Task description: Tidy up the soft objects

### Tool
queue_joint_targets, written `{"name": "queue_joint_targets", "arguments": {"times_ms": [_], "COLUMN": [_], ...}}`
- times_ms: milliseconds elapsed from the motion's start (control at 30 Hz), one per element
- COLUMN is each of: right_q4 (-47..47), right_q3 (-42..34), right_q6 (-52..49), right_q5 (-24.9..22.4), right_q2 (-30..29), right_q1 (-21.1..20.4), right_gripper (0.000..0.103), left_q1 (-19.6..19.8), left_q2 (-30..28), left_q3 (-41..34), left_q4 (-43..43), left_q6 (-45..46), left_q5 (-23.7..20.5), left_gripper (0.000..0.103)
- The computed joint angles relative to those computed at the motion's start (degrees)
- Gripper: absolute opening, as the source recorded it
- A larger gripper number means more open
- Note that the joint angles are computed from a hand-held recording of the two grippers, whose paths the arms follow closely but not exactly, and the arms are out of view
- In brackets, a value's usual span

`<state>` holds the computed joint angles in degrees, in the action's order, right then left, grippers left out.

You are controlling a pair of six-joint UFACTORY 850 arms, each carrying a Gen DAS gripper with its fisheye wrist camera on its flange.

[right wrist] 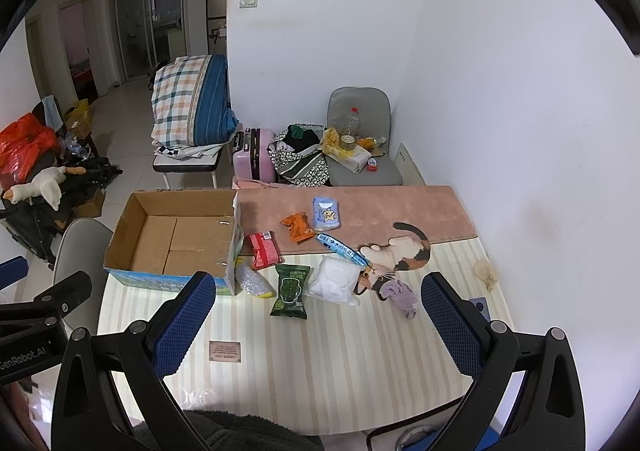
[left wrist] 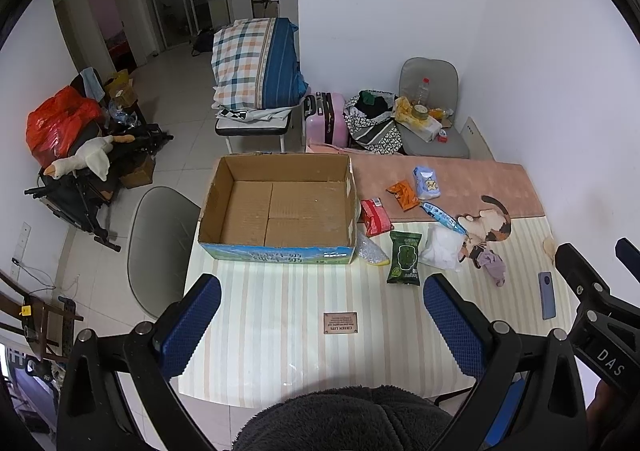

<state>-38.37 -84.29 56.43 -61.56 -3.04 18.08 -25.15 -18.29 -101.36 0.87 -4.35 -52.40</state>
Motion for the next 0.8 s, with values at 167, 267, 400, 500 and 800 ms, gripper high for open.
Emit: {"name": "queue_joint_targets", "arguments": {"times_ms": [167, 267, 400, 500, 800], "right_q4": [0.1, 0.1, -0.1, -0.4, -0.9], "right_q3": [0.0, 0.0, -0.2, -0.5, -0.6], "right_q6": [-0.4, -0.4, -0.2, -0.1, 0.3], "right_q5": [0.1, 0.3, 0.2, 0.1, -0.1], "right_q2": [0.0, 0.1, 0.0, -0.2, -0.2], "right_q1": [-0.2, -0.3, -0.2, 0.0, 0.5], "right_gripper": [0.103, 0.103, 0.103, 0.103, 0.103], "left_q1": [0.0, 0.1, 0.2, 0.2, 0.1], "left_q2": [0.1, 0.2, 0.3, 0.5, 0.7], "left_q3": [0.2, 0.3, 0.5, 0.8, 1.0], "left_q4": [0.0, 0.0, -0.2, -0.3, 0.0], "left_q6": [0.1, 0.1, 0.4, 0.4, 0.1], "left_q5": [0.1, 0.3, 0.3, 0.5, 0.7], "left_gripper": [0.103, 0.103, 0.103, 0.103, 0.103]}}
